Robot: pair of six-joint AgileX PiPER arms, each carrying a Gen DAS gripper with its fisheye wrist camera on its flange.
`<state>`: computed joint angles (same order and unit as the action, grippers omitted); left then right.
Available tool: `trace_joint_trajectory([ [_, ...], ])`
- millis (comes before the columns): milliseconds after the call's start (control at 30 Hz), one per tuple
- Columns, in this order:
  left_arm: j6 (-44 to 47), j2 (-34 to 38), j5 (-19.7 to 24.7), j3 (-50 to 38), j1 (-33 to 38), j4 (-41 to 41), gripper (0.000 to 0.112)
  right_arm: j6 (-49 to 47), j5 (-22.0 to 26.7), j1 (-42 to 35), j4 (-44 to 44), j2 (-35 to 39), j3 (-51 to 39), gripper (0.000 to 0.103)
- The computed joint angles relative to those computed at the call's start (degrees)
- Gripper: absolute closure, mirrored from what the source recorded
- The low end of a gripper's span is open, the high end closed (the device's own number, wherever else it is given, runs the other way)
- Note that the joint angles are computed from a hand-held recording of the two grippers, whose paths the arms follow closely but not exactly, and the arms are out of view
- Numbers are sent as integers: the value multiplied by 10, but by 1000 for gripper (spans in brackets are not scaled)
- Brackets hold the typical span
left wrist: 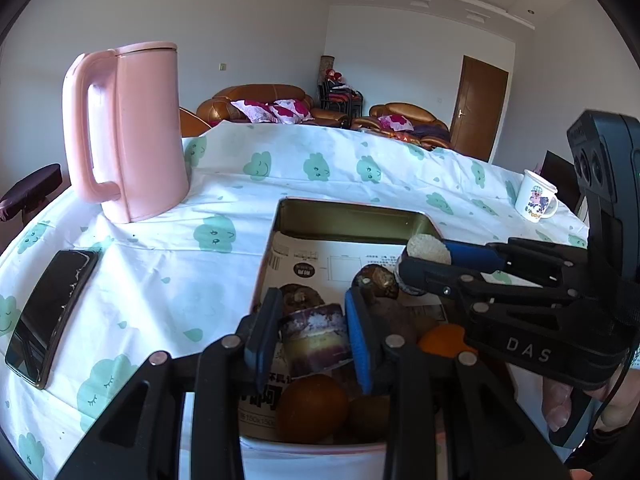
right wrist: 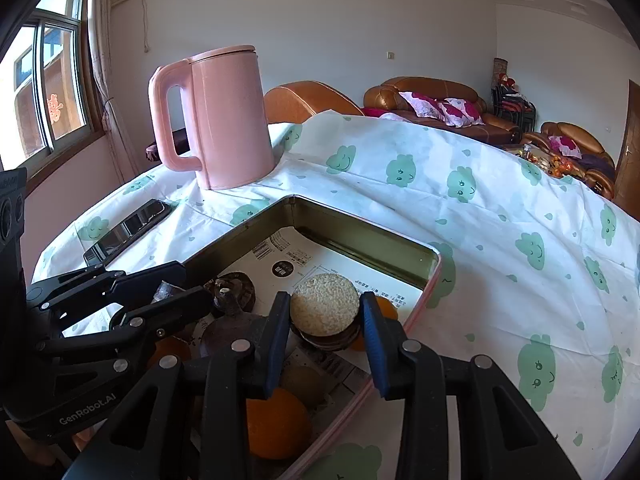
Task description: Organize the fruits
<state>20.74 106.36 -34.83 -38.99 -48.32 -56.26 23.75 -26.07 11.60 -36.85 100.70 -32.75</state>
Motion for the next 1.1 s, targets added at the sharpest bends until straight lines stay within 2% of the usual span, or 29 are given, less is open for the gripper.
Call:
trace_joint_trajectory([
  [167,-4,0,-2,2,0,2,78,-34,1,13,23,-1,7,65],
  [233,-5,0,-3,3,0,2,77,0,-5,5,-17,3,5,63],
  [300,-3,0,-4,3,-1,0,73,-18,-8,8,4,0,10,54],
  [400,1,-1,-10,5,-5,-8,67,8,-11,-1,-22,3,8,52],
  [533,-14,-7,-24,14,-15,-4,55,1,-23,-12,-12,-6,21,49],
  [600,-2,-12,-44,20,-32,-24,44,-2,-30,-20,-8,-21,35,45],
  [667,10,-19,-81,30,-55,-55,22,13,-48,-42,-32,-39,53,38],
  [733,-12,-33,-111,49,-70,-50,17,3,-64,-57,-25,-59,74,34],
  [933,8,-57,-150,59,-106,-90,12,-34,-90,-85,0,-106,122,33],
  [1100,15,-65,-166,60,-127,-106,12,-44,-103,-106,-8,-139,152,31],
])
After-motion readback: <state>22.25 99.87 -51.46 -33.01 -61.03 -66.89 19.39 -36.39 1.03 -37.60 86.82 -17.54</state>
